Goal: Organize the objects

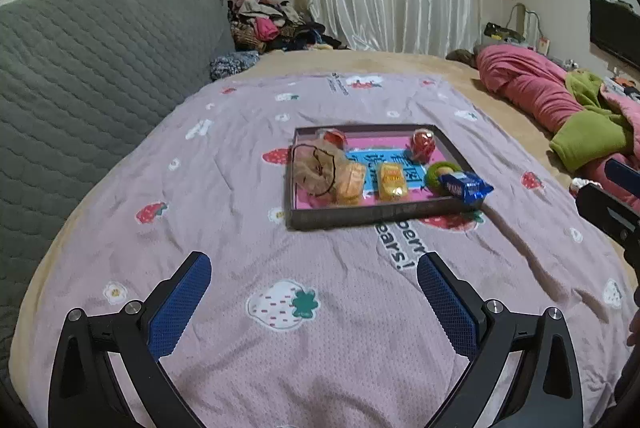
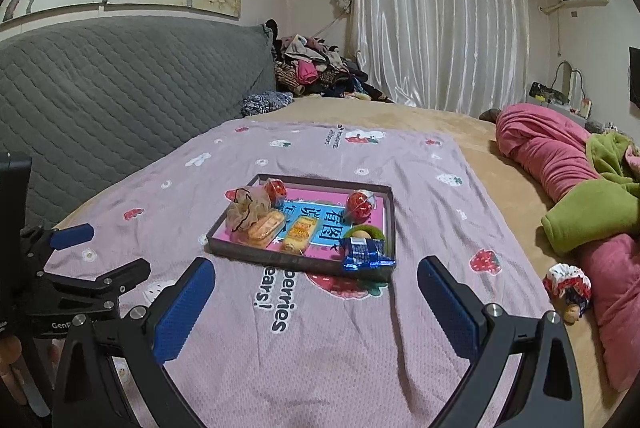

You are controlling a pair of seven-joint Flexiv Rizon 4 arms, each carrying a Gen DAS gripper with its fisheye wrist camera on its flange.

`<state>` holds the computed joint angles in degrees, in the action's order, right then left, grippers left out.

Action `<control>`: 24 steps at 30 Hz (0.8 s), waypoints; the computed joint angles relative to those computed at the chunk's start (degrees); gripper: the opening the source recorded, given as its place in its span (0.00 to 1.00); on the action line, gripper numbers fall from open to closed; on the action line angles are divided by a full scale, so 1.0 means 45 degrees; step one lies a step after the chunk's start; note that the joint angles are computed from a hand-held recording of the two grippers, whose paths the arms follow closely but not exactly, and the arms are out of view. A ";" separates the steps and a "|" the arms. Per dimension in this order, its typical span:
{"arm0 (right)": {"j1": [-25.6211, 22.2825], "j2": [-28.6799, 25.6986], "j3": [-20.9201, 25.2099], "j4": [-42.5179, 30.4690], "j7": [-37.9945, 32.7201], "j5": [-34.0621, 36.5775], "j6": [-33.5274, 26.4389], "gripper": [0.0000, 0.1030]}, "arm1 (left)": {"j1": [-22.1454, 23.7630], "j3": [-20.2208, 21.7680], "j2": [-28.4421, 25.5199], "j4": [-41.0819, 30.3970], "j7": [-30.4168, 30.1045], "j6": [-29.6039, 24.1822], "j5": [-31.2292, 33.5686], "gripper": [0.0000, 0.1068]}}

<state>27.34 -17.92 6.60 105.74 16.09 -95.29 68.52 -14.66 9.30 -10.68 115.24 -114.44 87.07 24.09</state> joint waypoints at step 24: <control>-0.0336 -0.0412 0.0004 0.0757 0.1110 -0.0296 0.0657 0.99 | -0.0251 0.0341 -0.0546 0.0581 -0.0392 0.0440 -0.0016 0.96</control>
<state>25.83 -19.77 6.62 109.15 21.08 -96.62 71.48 -15.79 10.83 -13.14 117.86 -116.20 89.04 24.02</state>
